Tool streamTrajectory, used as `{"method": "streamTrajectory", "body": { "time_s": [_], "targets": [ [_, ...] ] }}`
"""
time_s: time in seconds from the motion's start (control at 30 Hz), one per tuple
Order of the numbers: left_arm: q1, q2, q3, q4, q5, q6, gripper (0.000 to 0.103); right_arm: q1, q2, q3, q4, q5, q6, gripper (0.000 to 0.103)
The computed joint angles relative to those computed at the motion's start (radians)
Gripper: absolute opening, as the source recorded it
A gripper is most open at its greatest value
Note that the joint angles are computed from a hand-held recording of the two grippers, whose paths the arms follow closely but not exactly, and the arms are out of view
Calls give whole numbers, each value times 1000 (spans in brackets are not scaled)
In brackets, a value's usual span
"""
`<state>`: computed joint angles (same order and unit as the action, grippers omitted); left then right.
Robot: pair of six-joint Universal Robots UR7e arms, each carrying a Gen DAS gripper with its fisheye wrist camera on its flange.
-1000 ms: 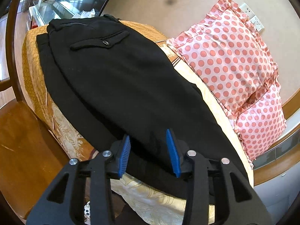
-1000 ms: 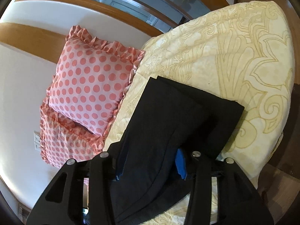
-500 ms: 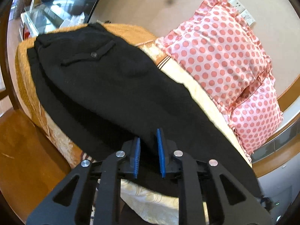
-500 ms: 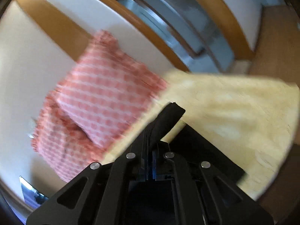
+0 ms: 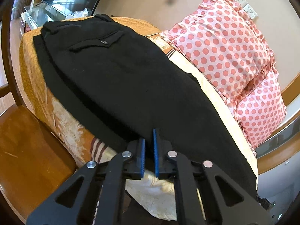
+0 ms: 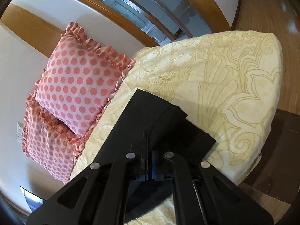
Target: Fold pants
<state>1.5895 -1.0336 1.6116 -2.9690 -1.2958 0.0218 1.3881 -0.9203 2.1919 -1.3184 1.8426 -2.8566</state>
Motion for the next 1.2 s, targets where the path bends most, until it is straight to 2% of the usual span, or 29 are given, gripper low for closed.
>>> {"method": "streamTrajectory", "body": {
  "time_s": [0.27,0.4,0.7,0.93,1.0,1.03,1.1,1.13,1.17,1.2],
  "targets": [
    [-7,-16,66,-88,21,47,5,5,5,16,-43,14,-1,2],
    [-7,-19,82,-111,29,63,5,-7,11,-3,3,22,22,2],
    [-20,-15,96,-153,59,102,5,-3,24,-9,2,49,20,2],
    [-14,-8,71,-118,55,122,10,-6,24,1,4,59,34,2],
    [-12,-15,71,-109,49,124,14,-6,20,12,-3,67,56,2],
    [-11,-18,72,-113,51,127,18,3,20,14,-7,95,60,3],
    [-14,-27,81,-152,78,133,33,32,20,17,-26,172,42,6],
    [-20,-28,88,-192,116,134,49,43,20,18,-33,201,33,11],
    [-25,-29,95,-242,152,140,59,63,20,17,-47,260,20,17],
    [-29,-28,103,-311,188,156,61,84,22,11,-57,332,9,25]
  ]
}}
